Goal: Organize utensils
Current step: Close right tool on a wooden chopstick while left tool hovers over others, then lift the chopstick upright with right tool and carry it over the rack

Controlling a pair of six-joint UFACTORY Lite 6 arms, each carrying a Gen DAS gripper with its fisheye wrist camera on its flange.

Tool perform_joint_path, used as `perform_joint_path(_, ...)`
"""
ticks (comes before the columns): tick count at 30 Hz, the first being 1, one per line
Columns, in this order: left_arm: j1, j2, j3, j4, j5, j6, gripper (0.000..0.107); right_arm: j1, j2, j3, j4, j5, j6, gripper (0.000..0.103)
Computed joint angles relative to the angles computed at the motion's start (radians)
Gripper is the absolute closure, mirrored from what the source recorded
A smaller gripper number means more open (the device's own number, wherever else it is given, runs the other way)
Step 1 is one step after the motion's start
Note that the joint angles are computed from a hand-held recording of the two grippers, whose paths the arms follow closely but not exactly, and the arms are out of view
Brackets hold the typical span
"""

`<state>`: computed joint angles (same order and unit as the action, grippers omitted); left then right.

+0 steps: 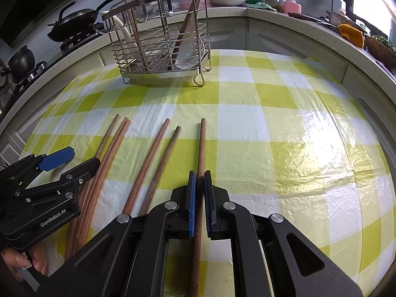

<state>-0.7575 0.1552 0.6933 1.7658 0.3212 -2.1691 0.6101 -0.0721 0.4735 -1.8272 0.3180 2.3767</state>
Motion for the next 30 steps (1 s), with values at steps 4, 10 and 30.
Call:
perform_joint_path(4, -0.007, 0.006, 0.005, 0.022, 0.004, -0.018, 0.059, -0.002, 0.007, 0.002, -0.01, 0.004, 0.003, 0.096)
perform_joint_path(10, -0.016, 0.016, 0.017, 0.047, 0.004, -0.025, 0.091, 0.004, 0.02, 0.015, 0.01, 0.013, -0.028, 0.096)
perform_joint_path(30, 0.031, -0.246, -0.099, 0.019, -0.018, 0.031, 0.101, 0.051, -0.206, -0.05, 0.148, 0.072, -0.161, 0.096)
